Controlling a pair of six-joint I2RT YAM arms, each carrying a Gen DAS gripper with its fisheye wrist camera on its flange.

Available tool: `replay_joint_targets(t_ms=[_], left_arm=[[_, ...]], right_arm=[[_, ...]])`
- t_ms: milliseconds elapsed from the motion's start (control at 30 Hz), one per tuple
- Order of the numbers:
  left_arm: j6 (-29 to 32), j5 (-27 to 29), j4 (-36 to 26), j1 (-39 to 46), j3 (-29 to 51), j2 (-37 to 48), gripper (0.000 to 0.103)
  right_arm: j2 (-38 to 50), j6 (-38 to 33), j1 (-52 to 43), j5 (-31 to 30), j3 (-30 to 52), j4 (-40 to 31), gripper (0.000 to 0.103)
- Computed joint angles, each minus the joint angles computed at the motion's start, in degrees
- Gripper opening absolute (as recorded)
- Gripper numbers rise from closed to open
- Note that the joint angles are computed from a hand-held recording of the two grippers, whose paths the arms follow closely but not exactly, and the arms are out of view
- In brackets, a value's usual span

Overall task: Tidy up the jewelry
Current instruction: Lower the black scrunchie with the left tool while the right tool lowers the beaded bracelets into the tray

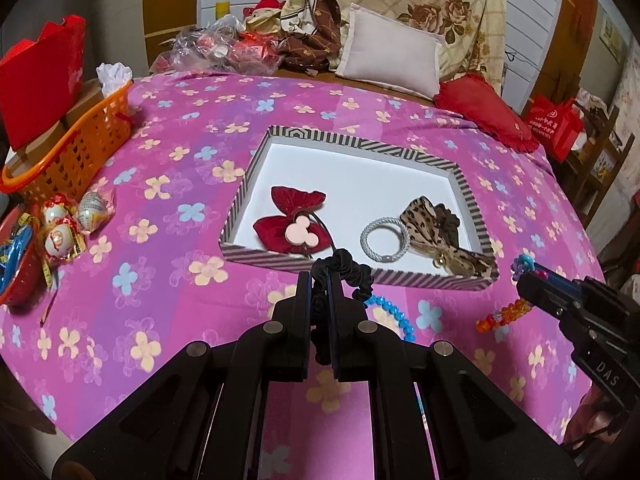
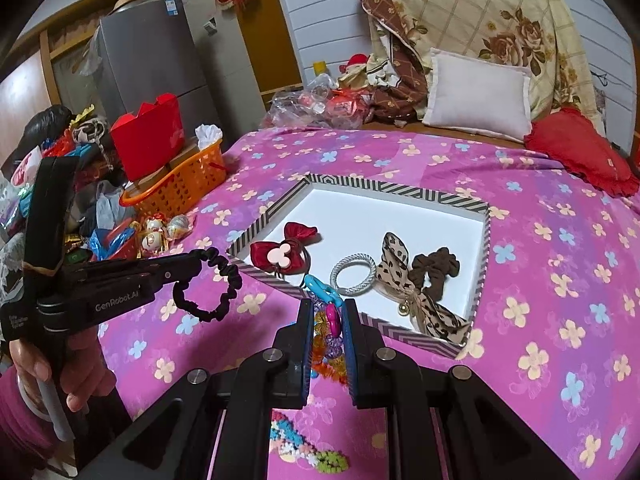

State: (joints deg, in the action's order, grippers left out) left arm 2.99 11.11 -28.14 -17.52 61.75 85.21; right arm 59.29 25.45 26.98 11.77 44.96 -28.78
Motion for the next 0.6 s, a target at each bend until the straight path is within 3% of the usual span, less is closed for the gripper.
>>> replay_joint_targets(t_ms=[600], left_arm=[[-1.20, -3.17, 0.68, -2.78, 8.24, 8.51, 0.006]], right_arm=[[9.03, -5.15, -6.28, -4.37, 5.45, 3.48, 0.013]])
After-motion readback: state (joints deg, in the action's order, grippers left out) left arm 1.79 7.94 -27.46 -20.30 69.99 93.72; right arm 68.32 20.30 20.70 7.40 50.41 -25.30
